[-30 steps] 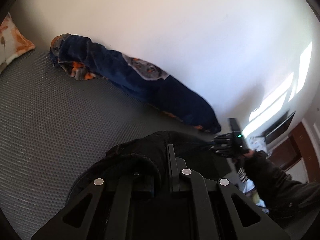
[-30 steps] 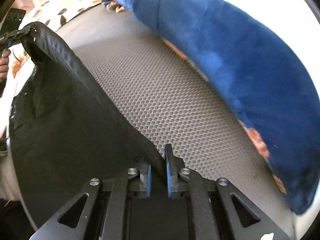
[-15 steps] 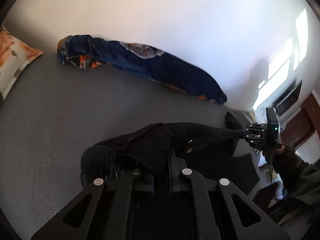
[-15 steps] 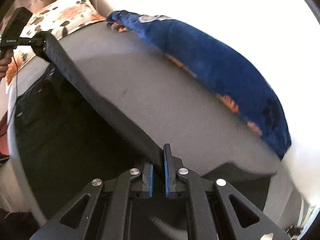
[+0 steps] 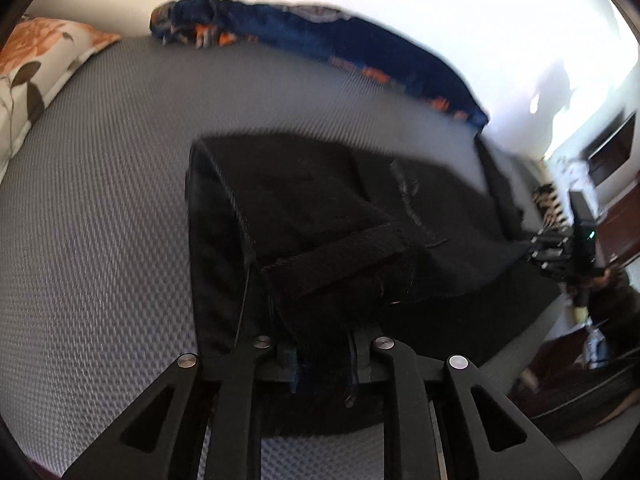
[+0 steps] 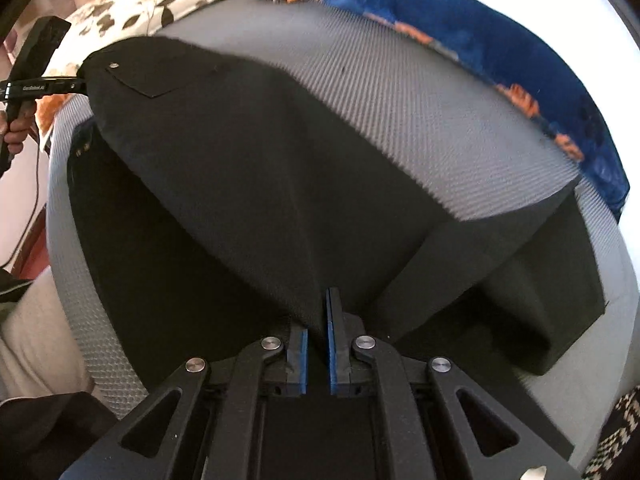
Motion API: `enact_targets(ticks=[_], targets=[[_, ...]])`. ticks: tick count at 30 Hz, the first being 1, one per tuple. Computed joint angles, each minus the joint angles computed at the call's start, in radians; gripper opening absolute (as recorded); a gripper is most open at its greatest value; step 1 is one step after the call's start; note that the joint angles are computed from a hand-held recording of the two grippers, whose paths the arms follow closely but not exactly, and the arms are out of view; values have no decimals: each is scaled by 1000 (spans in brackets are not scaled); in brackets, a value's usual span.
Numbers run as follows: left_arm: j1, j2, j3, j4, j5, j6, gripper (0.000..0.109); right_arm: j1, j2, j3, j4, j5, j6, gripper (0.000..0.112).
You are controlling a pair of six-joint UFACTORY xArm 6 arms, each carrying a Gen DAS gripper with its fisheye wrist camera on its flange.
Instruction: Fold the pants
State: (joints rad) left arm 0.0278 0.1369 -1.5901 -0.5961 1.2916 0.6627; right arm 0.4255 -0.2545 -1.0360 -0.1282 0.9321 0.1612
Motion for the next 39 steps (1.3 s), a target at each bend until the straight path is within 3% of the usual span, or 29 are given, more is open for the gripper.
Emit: enact_targets(ticks=[5, 8, 10, 12, 13, 17, 21, 24, 27, 30, 35, 39], targets=[[-26, -55, 86, 65, -53, -9, 22, 10, 4, 34, -36, -22, 60, 6], [-21, -59, 72, 73, -17, -21, 23, 7, 1, 33, -36, -20, 77, 6], [-18, -53, 51, 96, 1, -4, 31, 9, -1, 39, -39, -23, 91, 7], [-28, -91, 86, 182, -52, -20, 75, 10, -4, 42, -44, -28, 94, 7], [-23, -113, 109, 200, -80, -21, 76, 11, -6, 45, -43, -30, 98, 8], [41, -156, 118, 130, -54, -54, 76, 7, -15, 56, -38, -46, 104, 8], [119, -183, 116, -56, 31, -182, 76, 10, -16, 57, -52, -50, 108, 9], [113, -208, 153, -128, 50, -291, 75, 10, -18, 58, -54, -55, 109, 9], [81, -211, 198, -166, 8, -434, 71, 12, -20, 61, -57, -61, 112, 9], [72, -196, 226, -185, -11, -530, 59, 9, -21, 62, -49, -64, 104, 9], [59, -175, 245, -158, -58, -612, 57, 6, -24, 66, -46, -68, 99, 9], [79, -149, 251, -192, -52, -651, 44, 2, -30, 72, -36, -74, 98, 9]])
